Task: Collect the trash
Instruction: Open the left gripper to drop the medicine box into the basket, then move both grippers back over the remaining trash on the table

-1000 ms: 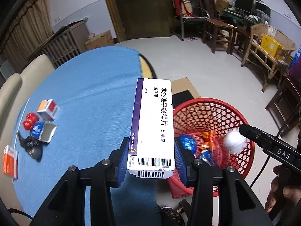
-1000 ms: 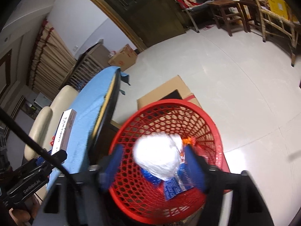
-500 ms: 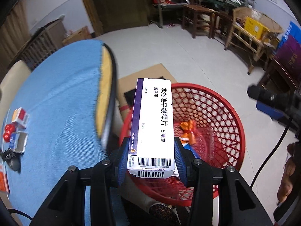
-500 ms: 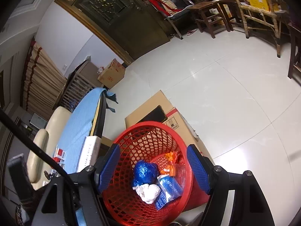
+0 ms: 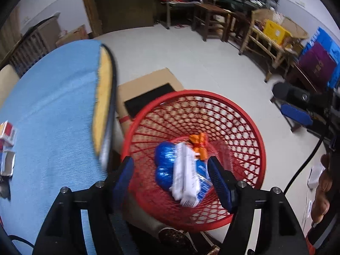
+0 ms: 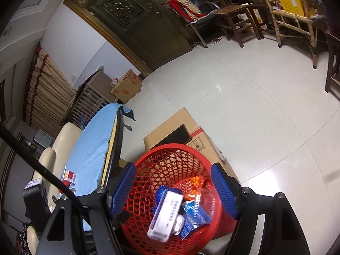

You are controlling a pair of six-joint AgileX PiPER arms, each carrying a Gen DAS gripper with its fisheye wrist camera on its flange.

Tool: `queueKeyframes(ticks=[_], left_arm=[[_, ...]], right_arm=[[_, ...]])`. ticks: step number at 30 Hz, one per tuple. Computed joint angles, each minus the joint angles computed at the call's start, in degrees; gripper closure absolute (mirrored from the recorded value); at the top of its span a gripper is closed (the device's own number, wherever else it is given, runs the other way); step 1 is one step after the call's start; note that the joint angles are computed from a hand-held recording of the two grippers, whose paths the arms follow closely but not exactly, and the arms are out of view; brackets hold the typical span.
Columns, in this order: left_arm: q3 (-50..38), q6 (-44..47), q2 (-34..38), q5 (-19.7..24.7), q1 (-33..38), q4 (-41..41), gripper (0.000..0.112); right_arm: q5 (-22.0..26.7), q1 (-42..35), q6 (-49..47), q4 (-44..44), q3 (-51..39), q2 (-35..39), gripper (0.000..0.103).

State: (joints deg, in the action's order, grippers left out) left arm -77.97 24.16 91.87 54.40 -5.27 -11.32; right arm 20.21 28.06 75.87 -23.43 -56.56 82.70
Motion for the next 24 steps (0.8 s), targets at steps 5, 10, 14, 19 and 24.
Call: queueKeyframes(ticks=[5, 10, 14, 19, 24], left_arm=[[0.4, 1.07, -1.16, -0.31, 6.57, -1.72, 0.04], [1.54, 3.99, -2.67, -0.03, 15.26, -4.41, 0.04], [3.07, 7.95, -3.38, -0.16, 22.96, -7.46, 0.04], [1.53, 12.04, -1.65, 1.07, 33.42, -11.61, 0.04], [-4.79, 8.89, 4.4, 0.48, 43.31, -12.3, 0.04]], right_arm=[[1.33, 2.75, -0.8, -0.33, -4.13, 2.8, 0.027], [4.12, 6.26, -3.77, 1.11, -10.64, 6.98, 0.027], [6.68, 9.22, -6.28, 2.51, -16.24, 10.88, 0.027], [10.65, 13.52, -9.51, 3.86, -25.45, 17.29, 0.027], [14.29, 16.33, -14.37, 7.37, -34.95, 24.06, 0.027]])
